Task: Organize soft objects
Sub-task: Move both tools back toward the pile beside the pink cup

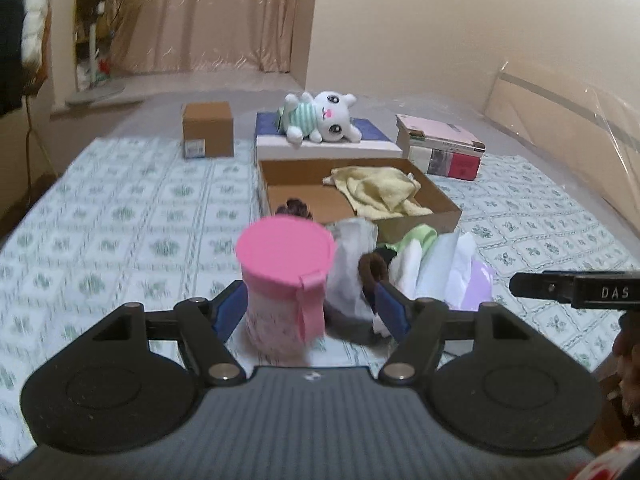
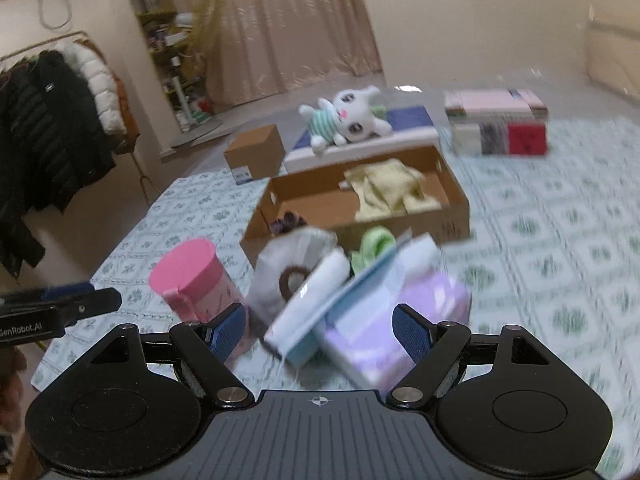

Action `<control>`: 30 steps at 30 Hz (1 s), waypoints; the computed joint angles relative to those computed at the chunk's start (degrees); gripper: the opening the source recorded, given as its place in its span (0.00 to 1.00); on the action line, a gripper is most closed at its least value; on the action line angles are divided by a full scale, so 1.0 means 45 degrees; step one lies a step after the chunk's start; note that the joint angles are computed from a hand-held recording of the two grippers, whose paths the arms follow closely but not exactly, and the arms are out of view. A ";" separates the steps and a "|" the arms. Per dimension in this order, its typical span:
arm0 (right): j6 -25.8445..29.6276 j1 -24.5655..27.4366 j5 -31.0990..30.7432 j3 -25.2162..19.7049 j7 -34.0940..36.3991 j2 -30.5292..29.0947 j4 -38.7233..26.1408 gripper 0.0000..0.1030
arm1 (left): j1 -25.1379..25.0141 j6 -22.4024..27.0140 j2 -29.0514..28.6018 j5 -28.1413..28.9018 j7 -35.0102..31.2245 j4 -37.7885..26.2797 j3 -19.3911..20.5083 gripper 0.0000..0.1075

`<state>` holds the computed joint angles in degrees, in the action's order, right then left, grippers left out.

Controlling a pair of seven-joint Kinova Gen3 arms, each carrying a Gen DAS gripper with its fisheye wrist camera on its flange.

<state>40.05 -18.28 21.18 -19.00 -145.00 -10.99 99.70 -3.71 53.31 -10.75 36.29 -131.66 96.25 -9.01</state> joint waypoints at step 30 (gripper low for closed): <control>-0.1817 -0.0241 -0.2928 0.2086 0.1154 0.2353 -0.0440 0.31 | 0.0773 -0.1329 0.0439 -0.0064 -0.0155 0.0747 0.0718 0.63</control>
